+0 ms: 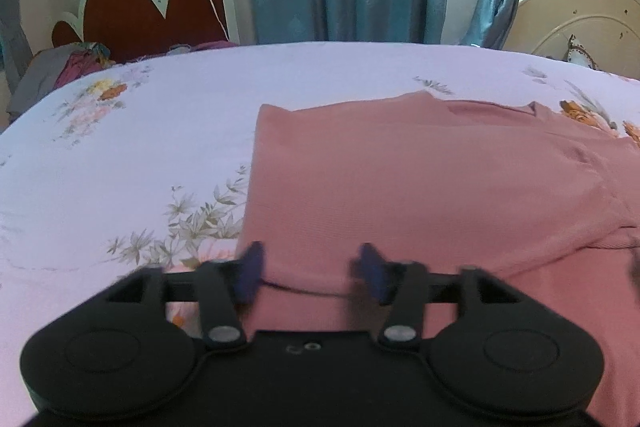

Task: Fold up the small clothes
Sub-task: 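Open both tools and move them to the sweatshirt hem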

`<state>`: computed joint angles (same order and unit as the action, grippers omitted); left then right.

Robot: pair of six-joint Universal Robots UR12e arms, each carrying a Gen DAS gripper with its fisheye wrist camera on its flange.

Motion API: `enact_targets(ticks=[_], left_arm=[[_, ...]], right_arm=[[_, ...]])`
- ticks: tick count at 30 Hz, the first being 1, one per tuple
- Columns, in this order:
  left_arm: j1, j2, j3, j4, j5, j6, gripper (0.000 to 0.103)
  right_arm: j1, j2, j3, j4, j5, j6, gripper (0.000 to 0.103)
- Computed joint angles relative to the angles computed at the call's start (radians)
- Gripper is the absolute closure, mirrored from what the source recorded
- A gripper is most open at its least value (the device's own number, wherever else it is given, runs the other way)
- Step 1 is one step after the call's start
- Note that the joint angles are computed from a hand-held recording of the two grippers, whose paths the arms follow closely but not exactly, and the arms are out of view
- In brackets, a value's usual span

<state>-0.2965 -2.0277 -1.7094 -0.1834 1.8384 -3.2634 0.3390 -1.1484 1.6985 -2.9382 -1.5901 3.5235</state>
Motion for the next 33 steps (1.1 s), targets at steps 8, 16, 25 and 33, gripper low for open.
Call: enact_targets(ticks=[8, 16, 25, 33], left_arm=[[-0.021, 0.044, -0.037, -0.036, 0.001, -0.059, 0.036], [-0.033, 0.096, -0.101, -0.019, -0.023, -0.050, 0.031], [-0.024, 0.189, -0.237, 0.021, -0.086, -0.063, 0.031], [-0.018, 0.280, -0.356, 0.042, -0.107, -0.064, 0.031]], right_arm=[[0.005, -0.031, 0.042, -0.011, 0.039, -0.031, 0.040], [0.030, -0.092, 0.117, -0.032, -0.001, -0.004, 0.040], [0.096, -0.189, 0.224, -0.004, -0.097, 0.060, 0.040], [0.154, -0.260, 0.303, 0.012, -0.160, 0.105, 0.040]])
